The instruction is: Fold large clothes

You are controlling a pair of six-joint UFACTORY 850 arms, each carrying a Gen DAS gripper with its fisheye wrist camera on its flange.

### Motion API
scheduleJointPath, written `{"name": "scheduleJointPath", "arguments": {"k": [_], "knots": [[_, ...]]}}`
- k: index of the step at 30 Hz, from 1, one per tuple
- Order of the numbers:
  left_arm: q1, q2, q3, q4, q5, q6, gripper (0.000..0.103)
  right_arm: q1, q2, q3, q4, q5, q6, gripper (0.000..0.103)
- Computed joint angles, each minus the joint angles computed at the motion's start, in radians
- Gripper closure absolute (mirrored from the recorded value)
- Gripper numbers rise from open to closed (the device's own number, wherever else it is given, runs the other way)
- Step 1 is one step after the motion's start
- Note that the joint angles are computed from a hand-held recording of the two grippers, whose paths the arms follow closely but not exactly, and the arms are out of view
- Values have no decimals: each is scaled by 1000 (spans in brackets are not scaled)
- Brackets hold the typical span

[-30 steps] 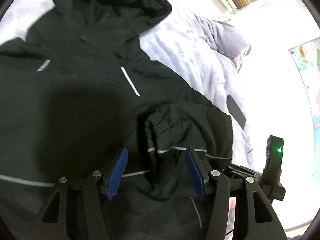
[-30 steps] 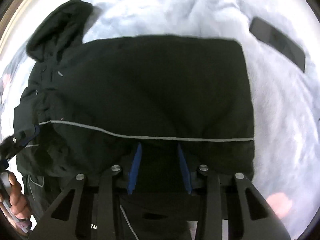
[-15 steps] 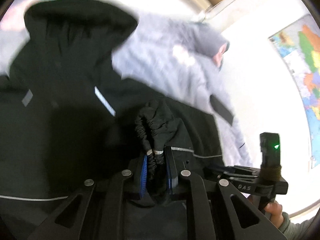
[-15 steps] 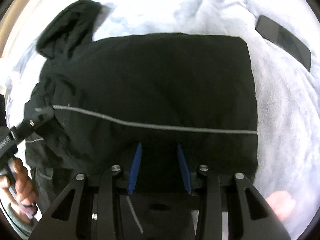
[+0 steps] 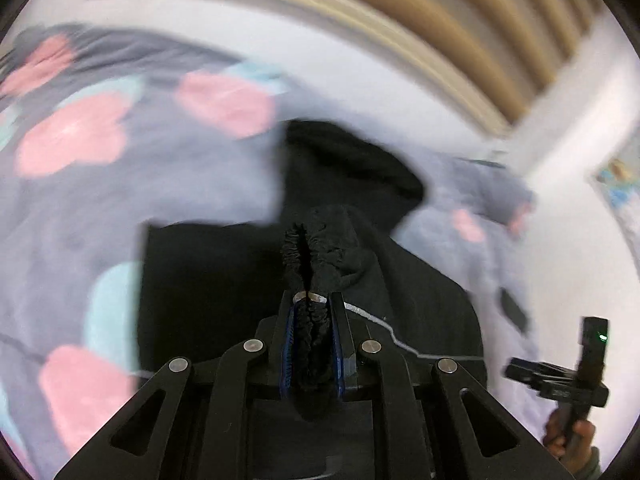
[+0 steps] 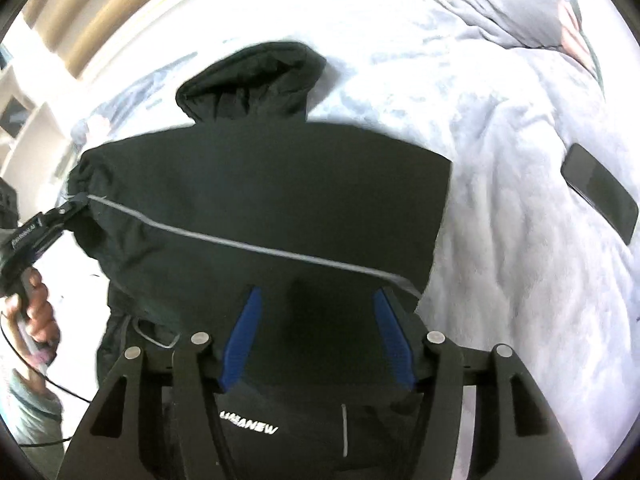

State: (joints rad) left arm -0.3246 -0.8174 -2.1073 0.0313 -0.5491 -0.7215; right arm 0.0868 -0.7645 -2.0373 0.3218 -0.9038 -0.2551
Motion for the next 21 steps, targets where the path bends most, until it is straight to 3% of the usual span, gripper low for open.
{"name": "scheduleJointPath", "arguments": {"k": [2, 5, 6, 8, 11, 16, 18, 19, 21], "knots": [[21, -5, 39, -43, -47, 16, 87, 17, -49, -48, -45, -16, 32, 40], [34, -88, -12, -63, -176, 35, 85, 43, -137, -124, -111, -31, 85, 40], [32, -114, -28, -44, -207, 20, 81, 55, -170, -156, -157, -45, 121, 41], [33, -112, 3, -45, -180, 3, 79, 80, -247, -232, -263, -86, 189, 40], [31, -105, 1, -40, -179, -16, 78, 94, -272, -248, -337, -74, 207, 38], [15, -22, 67, 117, -184, -137, 67, 84, -303, -311, -307, -124, 177, 38], [-11, 28, 104, 292, -194, -272, 56, 72, -309, -348, -249, -167, 140, 36], [-22, 62, 136, 371, -173, -336, 47, 65, -288, -334, -187, -163, 87, 36], [-27, 97, 166, 408, -89, -371, 38, 59, -223, -264, -84, -106, -20, 36]]}}
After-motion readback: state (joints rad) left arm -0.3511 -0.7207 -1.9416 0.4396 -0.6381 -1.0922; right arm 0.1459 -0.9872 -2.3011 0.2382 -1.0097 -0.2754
